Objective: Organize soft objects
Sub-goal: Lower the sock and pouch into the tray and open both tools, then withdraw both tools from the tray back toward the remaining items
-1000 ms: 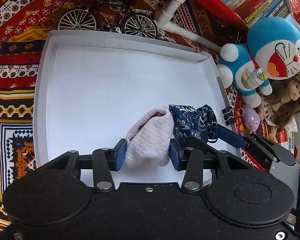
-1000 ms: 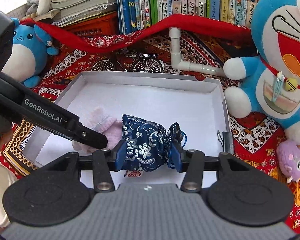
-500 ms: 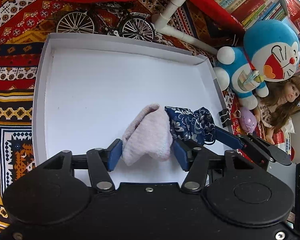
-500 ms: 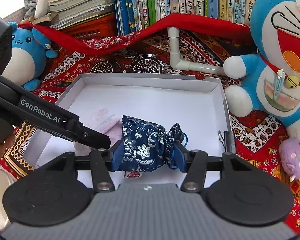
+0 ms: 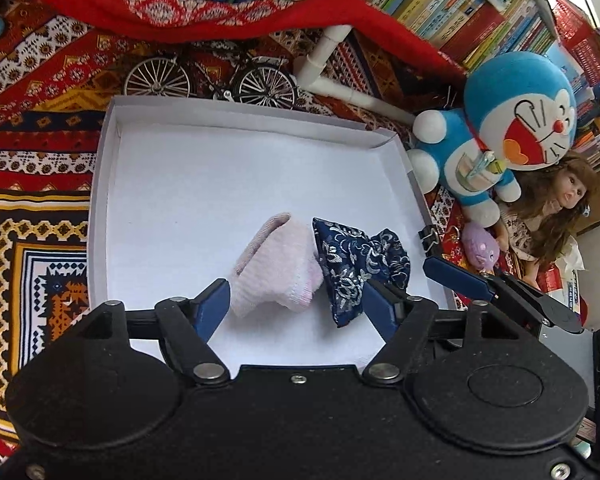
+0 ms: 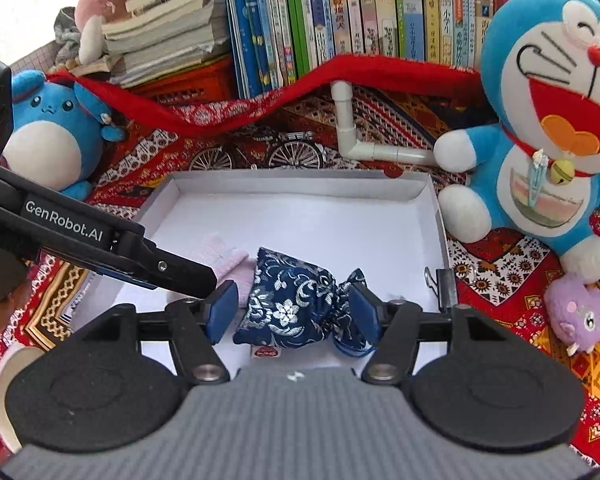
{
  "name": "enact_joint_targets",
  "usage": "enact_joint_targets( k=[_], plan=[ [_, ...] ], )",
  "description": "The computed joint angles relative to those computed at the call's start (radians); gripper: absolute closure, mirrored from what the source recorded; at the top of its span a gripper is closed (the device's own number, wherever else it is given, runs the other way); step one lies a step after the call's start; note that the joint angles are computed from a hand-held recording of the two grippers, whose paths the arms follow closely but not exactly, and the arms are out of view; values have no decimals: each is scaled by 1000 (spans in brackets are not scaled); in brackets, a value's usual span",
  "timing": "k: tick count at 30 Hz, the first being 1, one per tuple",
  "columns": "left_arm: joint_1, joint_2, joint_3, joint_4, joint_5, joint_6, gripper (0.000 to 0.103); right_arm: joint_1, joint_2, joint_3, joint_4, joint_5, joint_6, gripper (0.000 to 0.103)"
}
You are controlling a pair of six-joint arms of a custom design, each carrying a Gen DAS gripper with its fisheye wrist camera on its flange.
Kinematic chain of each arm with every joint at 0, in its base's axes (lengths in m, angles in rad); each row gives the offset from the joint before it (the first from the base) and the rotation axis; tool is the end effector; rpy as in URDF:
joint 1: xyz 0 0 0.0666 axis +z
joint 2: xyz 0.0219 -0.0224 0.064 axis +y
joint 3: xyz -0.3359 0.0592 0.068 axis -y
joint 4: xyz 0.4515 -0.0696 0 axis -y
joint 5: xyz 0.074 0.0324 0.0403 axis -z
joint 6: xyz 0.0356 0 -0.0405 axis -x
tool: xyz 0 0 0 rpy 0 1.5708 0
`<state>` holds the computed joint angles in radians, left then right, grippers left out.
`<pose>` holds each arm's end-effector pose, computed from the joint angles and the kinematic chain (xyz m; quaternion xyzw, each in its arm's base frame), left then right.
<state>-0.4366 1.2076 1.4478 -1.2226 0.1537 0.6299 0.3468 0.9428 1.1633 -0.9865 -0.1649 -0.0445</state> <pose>0.4190 -0.2020 0.4852 -0.0699 0.9519 -0.2102 0.2116 0.3731 0.1406 0.4653 -0.1700 0.9017 0.1502 0.3681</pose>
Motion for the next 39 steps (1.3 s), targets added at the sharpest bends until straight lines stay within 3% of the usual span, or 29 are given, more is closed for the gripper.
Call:
enact_joint_targets(
  k=[11,19,31,39],
  plan=[
    [-63,-103,-30,3,-73,3,29,4,-111,-30,10,15,29,23],
    [-170,-195,-56,12,-189,-17,26,1,-217,-68,17,17,34,18],
    [-374,-329,-164,51,-509,-2,24,53,-393,-169,36,90,95,8],
    [-496,-412,-267,103,-701,22,23,82,-504,-259,62,139,80,3]
  ],
)
